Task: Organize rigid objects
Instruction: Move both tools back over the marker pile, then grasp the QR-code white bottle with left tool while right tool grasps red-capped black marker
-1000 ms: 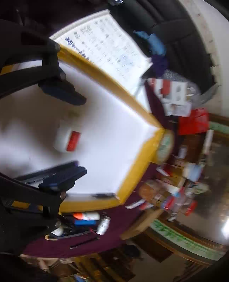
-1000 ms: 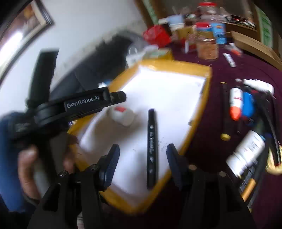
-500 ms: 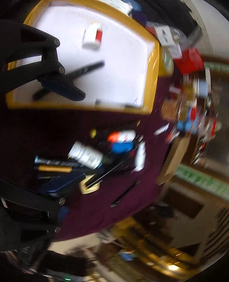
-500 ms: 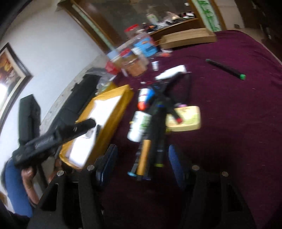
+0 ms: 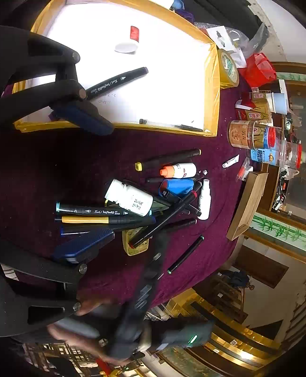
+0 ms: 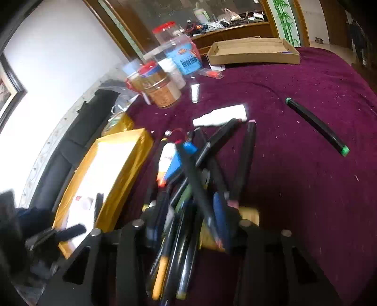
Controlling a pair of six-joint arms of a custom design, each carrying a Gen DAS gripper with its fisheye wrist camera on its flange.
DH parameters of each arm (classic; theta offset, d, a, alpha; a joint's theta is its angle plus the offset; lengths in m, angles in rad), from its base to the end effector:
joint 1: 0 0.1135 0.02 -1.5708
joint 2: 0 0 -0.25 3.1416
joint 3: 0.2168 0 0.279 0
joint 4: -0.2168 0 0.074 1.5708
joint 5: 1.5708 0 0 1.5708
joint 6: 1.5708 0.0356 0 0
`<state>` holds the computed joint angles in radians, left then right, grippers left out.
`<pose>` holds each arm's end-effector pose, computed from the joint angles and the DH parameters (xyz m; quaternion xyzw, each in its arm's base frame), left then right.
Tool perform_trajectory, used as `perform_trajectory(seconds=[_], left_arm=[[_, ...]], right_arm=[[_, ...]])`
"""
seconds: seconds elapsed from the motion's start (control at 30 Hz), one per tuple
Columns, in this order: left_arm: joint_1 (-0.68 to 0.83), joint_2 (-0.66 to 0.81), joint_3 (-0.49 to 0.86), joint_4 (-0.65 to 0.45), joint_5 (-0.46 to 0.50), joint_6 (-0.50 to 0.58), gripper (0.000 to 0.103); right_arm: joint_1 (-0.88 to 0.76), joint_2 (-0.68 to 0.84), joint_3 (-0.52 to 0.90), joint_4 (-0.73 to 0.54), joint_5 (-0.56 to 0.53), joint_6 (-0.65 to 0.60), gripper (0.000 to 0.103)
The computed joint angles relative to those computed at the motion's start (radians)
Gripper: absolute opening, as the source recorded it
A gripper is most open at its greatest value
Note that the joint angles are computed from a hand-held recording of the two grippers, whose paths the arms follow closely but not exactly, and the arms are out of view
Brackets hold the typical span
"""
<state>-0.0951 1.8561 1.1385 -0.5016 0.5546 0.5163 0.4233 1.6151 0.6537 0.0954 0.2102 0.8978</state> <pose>0.3676 -0.0539 0.1216 0.3307 0.8887 -0.2284 0.2208 0.2827 0.1192 0.0913 0.2546 0.8987 0.1328 0.3315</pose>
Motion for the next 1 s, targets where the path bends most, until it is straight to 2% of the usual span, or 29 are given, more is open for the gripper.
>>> perform_trajectory(seconds=[0.13,0.23,0.33,0.43,0.6,0.67,0.73,0.9,1.0], left_arm=[[-0.008,0.021,0.028,-0.010,-0.002,0.007,0.081],[-0.024,0.050,0.062,-0.028,0.001,0.011,0.079],[-0.055,0.076,0.089,-0.040,-0.020,0.025,0.076],[-0.097,0.104,0.112,-0.025,-0.052,0.029,0.074],[-0.166,0.210,0.209,-0.037,-0.122,0.021,0.059],[-0.193,0.231,0.215,-0.016,-0.181,0.017,0.041],[-0.203,0.253,0.224,-0.020,-0.182,0.021,0.031],[-0.210,0.190,0.112,0.083,-0.202,0.021,0.032],[-0.222,0.225,0.139,0.060,-0.237,0.011,0.031]], right_arm=[[-0.083,0.153,0.091,0.045,-0.138,-0.066,0.024],[-0.074,0.205,0.134,0.021,-0.116,-0.092,0.014],[-0.059,0.157,0.068,0.068,-0.115,-0.057,0.013],[-0.012,0.054,-0.052,0.133,-0.054,0.005,0.013],[0.123,-0.127,-0.267,0.199,0.089,0.194,0.013],[0.192,-0.155,-0.320,0.195,0.157,0.284,0.013],[0.254,-0.170,-0.348,0.174,0.216,0.352,0.013],[0.332,-0.157,-0.324,0.079,0.297,0.432,0.013],[0.315,-0.107,-0.270,0.029,0.267,0.417,0.013]])
